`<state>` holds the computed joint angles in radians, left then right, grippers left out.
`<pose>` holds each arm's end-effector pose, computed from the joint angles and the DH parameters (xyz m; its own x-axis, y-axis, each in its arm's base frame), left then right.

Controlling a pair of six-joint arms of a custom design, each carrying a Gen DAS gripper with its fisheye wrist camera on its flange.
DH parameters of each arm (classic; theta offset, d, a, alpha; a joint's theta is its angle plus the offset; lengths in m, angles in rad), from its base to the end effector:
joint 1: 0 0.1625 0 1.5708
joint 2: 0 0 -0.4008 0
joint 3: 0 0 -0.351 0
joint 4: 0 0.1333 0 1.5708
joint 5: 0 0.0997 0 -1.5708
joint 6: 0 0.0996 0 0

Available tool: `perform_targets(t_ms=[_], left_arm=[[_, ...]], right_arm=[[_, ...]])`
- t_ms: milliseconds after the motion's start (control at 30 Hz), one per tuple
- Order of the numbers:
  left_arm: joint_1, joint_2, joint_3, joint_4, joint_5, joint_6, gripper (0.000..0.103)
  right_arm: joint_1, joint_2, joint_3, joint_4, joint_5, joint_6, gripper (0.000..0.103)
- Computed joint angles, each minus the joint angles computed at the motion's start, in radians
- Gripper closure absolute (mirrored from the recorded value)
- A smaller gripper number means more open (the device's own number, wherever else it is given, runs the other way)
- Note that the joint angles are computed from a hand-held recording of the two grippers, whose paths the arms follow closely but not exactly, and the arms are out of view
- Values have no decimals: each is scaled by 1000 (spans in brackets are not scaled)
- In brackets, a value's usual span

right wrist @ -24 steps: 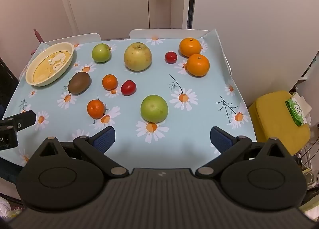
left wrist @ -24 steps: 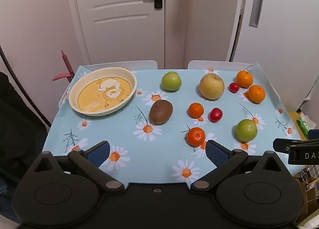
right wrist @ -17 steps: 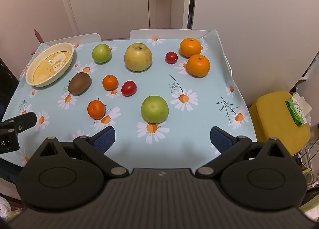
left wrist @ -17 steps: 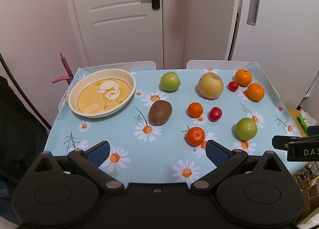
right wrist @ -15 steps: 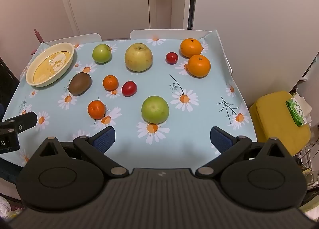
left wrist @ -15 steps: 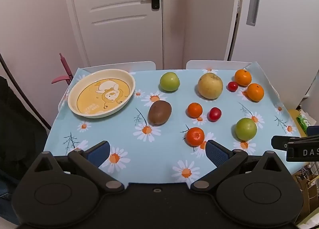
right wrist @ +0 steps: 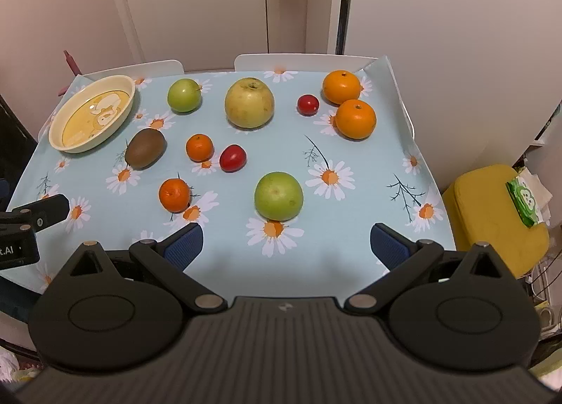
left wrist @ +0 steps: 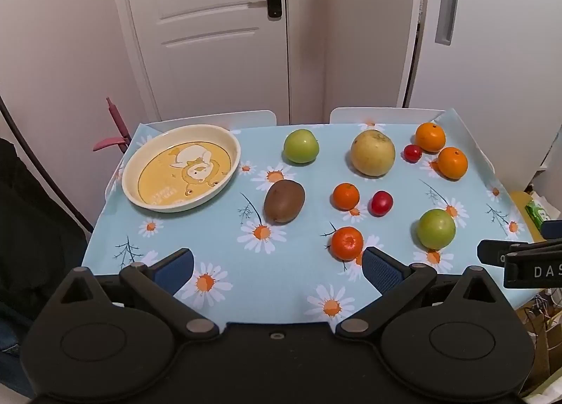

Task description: Organize fruits

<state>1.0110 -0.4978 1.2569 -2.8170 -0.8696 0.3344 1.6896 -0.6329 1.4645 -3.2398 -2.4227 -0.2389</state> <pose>-0.2205 -0.7239 0.0917 -0.6090 0.3873 -0.6921 0.7084 0.6581 -0.2550 0.1380 -0.6634 0.1703 -0.6809 0.3062 0.6652 -0.2475 0.7587 -0.6026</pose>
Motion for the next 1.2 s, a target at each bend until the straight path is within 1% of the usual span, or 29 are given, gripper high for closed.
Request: perform_targets(t_ms=[1200], left_arm=[[-2, 6, -12, 1, 8, 3, 0]], right_arm=[[-1, 10, -12, -2, 2, 1, 0]])
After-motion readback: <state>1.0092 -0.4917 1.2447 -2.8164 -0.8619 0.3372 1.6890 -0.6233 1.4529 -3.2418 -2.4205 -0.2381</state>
